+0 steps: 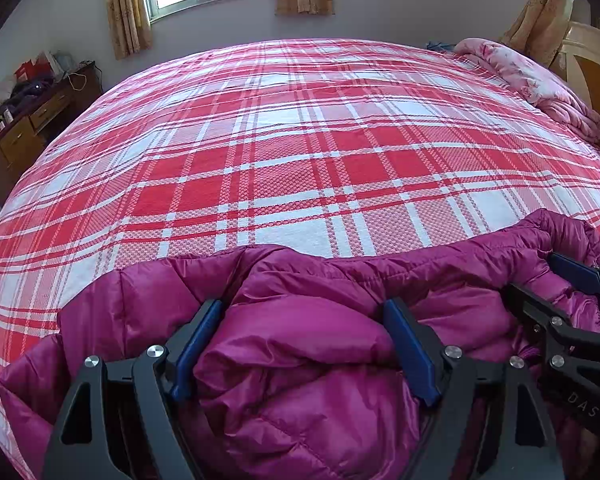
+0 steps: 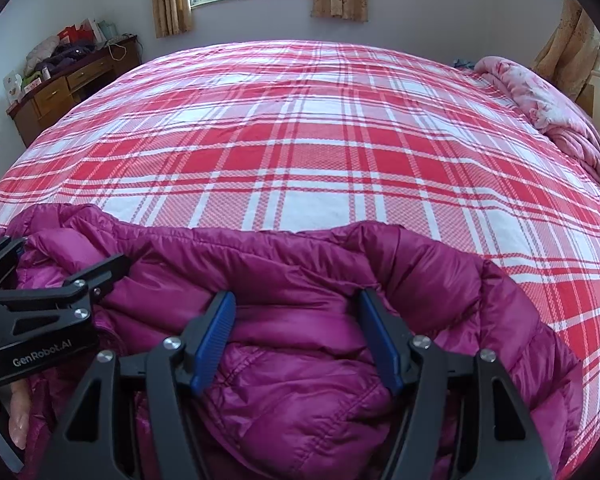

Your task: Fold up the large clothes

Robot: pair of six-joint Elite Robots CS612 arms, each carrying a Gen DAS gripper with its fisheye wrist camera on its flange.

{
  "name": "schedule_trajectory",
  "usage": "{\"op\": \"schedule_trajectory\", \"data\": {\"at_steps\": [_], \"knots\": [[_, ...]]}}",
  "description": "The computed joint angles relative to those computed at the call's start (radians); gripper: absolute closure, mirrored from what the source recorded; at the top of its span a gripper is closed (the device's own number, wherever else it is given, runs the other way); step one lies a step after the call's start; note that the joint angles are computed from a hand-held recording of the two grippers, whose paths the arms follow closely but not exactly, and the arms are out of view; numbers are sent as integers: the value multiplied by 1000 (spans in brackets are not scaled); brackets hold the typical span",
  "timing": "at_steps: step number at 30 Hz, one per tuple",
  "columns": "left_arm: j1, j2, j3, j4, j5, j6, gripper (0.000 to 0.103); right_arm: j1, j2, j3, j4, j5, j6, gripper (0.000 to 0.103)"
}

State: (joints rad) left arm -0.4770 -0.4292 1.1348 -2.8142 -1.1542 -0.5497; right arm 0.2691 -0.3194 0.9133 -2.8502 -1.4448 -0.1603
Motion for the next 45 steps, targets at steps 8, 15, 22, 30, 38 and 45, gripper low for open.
{"op": "schedule_trajectory", "data": {"at_steps": [8, 15, 22, 30, 38, 45], "knots": [[-1, 3, -8, 16, 12, 1, 19, 0, 2, -5, 6, -4, -3, 34], [-2, 4, -9, 18, 13, 1, 18, 2, 4, -8, 11, -9, -5, 34], [-2, 10, -28, 60, 31, -2, 12, 7, 6, -17, 26, -29, -19, 33], [-26, -151, 208, -166, 79, 50, 12, -36, -143, 206, -135, 51, 24, 14], [-119, -349, 636, -381, 139, -21, 12, -127, -339, 605, -294, 172, 4, 14], [-206, -379, 847, -416, 148, -208, 12, -176, -402, 845, -425, 122, 34, 13]]}}
